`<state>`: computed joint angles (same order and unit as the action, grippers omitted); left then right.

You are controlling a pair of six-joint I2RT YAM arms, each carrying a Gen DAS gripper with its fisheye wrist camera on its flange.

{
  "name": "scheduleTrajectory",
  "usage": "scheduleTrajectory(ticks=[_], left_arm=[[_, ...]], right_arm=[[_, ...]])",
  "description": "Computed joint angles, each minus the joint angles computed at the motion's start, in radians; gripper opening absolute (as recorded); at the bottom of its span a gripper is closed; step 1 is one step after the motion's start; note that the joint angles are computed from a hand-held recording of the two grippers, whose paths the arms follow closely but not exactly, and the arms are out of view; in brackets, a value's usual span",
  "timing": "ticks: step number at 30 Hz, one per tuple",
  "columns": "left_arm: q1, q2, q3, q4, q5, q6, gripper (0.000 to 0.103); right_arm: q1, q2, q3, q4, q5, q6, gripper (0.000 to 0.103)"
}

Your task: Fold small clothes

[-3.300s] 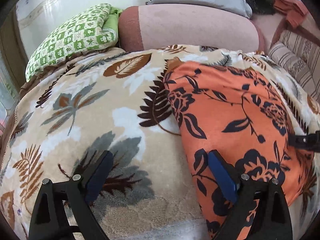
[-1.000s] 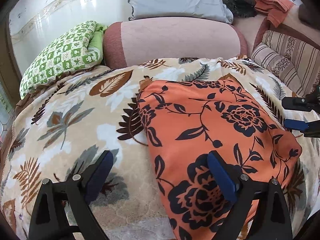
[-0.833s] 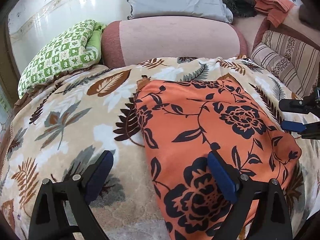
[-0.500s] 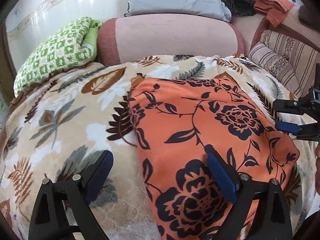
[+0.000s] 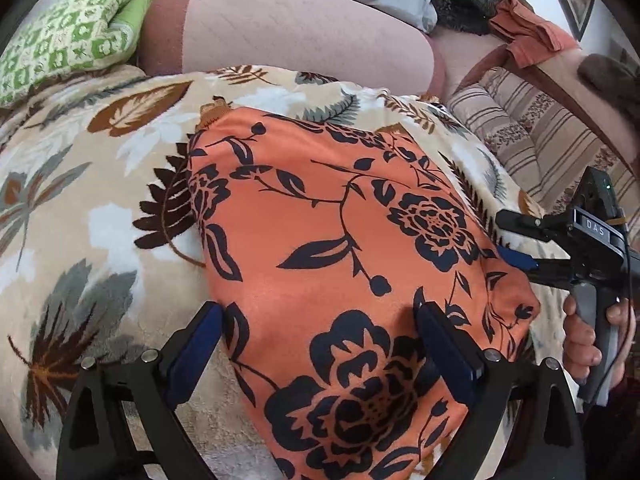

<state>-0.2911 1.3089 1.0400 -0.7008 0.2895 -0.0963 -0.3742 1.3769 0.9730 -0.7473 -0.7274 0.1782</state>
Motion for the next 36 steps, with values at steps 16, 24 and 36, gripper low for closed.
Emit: scheduleTrajectory(ticks=[16,24,36], left_arm=[[0.133,0.172,0.076,-0.088,0.271,0.021,0.098],[0.12,0.167,0.07,-0.058,0.289,-0.023,0.099],[0.101,0.102,0.02,0.031,0.263,-0.037,0.081]], right_arm=[[0.005,0.163,0.044,-0.097,-0.159,-0.138,0.082],[0.046,0.167,0.01,-0.049,-0.253,-0.109,0.084],[0.192,0.047,-0.056,0.137,-0.155,0.123,0.059]])
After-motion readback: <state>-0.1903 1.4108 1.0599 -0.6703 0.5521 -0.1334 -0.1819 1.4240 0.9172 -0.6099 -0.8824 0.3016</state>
